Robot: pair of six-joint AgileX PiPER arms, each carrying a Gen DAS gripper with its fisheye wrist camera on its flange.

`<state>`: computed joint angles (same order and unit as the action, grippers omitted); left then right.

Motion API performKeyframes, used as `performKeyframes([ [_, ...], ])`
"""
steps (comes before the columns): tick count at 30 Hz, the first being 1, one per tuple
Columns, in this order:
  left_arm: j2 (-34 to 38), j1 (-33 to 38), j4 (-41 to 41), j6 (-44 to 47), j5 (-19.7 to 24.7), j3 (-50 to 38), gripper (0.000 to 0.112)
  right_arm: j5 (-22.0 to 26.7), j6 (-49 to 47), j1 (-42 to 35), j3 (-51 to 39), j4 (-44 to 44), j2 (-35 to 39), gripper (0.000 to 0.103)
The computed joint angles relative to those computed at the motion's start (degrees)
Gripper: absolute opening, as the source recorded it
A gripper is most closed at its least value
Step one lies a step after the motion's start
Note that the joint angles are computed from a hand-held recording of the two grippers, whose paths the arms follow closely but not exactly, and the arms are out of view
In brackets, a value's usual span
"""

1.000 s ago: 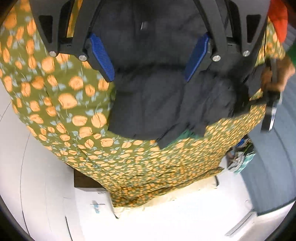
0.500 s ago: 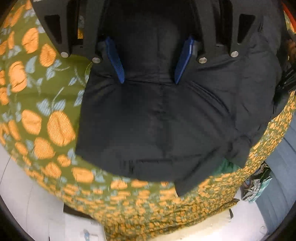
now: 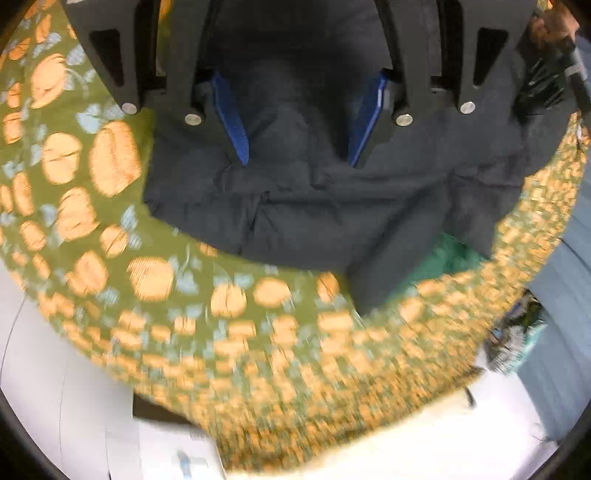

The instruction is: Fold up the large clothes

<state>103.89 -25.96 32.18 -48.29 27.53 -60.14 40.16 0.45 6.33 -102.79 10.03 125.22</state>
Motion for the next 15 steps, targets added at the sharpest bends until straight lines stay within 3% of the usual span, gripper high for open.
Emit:
performKeyframes([
  [2,0.1,0.4,-1.0,1.0,-0.3,0.0,0.017,1.4,0.8,0.1,-2.3,-0.2,3.2,0.056],
  [6,0.2,0.7,-1.2,1.1,-1.3,0.5,0.017,0.0,4.1,1.5,-0.4,-4.0,2.1,0.056],
  [15,0.2,-0.4,3.7,-4.2,-1.6,1.4,0.018,-9.6,-7.4,5.5,28.5,3.9,-20.2,0.056],
])
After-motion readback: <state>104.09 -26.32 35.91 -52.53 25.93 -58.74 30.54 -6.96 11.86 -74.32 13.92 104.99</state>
